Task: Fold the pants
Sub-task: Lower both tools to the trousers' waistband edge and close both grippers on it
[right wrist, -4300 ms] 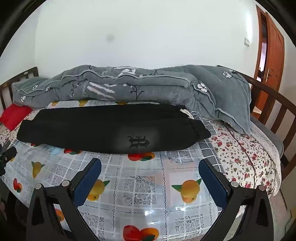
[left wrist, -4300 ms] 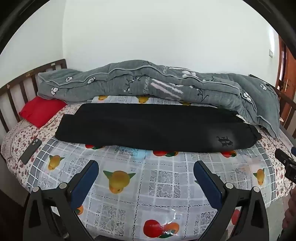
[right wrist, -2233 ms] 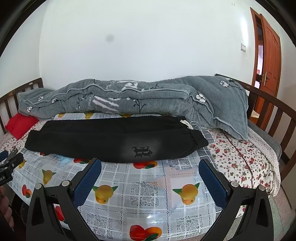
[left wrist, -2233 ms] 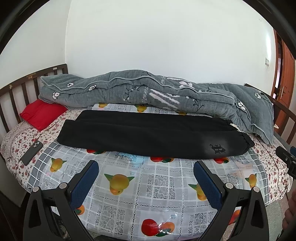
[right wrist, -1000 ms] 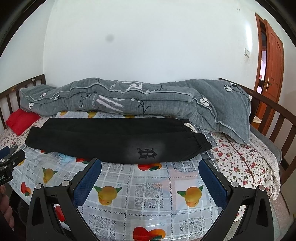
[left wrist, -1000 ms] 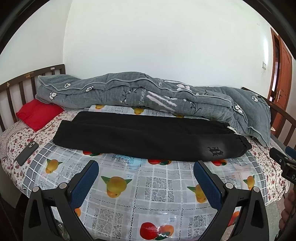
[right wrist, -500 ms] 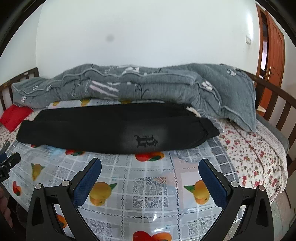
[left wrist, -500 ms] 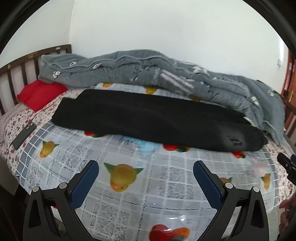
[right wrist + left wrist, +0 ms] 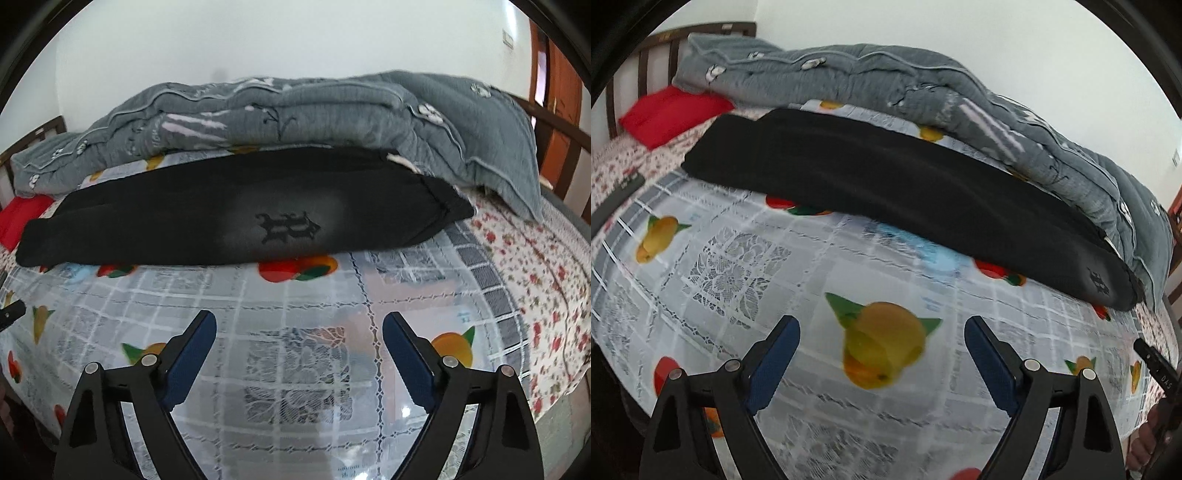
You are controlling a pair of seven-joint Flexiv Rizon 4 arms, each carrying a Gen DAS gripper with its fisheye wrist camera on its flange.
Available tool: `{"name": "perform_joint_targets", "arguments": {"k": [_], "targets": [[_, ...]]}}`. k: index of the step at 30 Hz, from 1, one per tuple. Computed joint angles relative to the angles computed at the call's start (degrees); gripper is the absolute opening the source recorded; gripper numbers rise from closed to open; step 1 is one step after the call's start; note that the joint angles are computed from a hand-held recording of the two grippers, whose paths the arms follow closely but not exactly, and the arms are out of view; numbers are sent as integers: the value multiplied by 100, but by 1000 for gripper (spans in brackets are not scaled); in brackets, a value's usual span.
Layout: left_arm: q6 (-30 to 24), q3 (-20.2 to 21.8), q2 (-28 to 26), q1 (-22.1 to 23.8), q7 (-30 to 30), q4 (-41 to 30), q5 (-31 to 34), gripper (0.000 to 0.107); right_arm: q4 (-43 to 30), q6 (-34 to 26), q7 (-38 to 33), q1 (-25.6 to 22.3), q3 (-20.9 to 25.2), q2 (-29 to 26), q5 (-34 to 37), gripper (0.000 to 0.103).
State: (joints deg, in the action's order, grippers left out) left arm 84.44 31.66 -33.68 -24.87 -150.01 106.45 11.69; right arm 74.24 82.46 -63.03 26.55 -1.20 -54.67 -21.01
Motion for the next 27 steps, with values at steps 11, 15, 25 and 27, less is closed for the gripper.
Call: {"name": "perform_joint_targets", "arguments": {"k": [11,15,25,27], "targets": [[358,-173,-508,612,536,-49,-804,90,-1304,-923,-71,-273,319,-841,336,81],[942,-737,-515,1233,874,53,-1146,90,-1858,-1093,-193,-377,538,-1120,499,81],[1981,-3120,-605,3579,1643,182,-1570,67,-3574,-1819,-666,-547,1142,-1896,1312,70],[2230,-3600,-698,4053,1680,227,-1611,61,-4044,-2056,-754,-547,1220,-2105,1496,68]]}}
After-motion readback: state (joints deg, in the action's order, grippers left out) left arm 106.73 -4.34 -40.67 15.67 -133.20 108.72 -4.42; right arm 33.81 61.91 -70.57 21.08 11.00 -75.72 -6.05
